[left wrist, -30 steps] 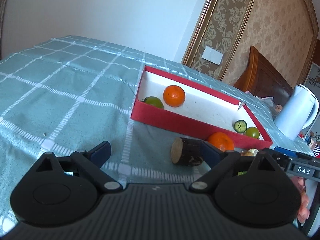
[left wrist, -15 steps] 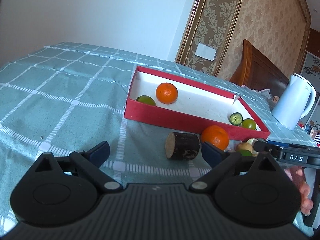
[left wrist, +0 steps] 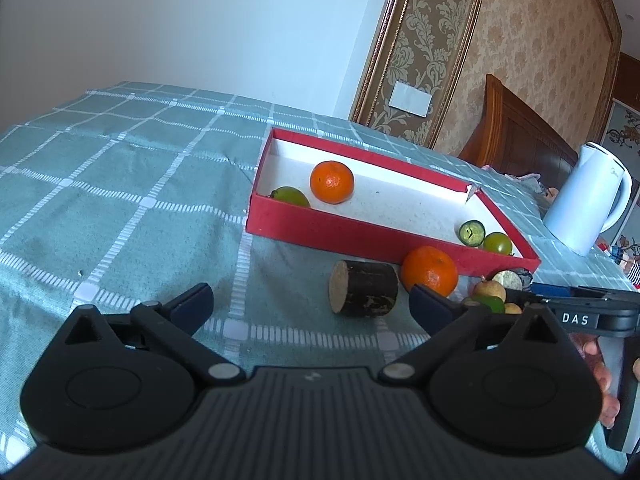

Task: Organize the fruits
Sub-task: 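Move the right tool to the dark square block and close on it, then carry the dark block into the red tray and open the right tool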

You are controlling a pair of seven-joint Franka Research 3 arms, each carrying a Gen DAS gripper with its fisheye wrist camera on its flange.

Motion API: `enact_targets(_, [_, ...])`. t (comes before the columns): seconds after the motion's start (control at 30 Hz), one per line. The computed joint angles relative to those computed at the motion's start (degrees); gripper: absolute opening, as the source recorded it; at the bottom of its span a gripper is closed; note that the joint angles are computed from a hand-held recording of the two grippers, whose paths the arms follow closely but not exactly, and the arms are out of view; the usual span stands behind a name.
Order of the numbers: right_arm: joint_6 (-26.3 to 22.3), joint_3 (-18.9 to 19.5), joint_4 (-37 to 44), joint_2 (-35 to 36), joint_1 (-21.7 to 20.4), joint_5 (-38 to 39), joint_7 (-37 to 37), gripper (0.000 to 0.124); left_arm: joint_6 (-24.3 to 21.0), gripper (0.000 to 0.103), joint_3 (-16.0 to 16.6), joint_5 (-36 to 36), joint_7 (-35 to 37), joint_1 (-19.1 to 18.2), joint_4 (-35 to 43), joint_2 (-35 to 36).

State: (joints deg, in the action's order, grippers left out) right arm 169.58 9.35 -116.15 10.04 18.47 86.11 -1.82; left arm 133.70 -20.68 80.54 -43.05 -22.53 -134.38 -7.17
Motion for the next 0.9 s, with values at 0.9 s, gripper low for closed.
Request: enact_targets(0.9, [-5.5, -1.5, -1.0, -1.5, -1.3, 3.9, -1.2, 0.034, 1.1, 0.103, 0.2, -0.8, 0.0, 0.3, 0.0, 0.1])
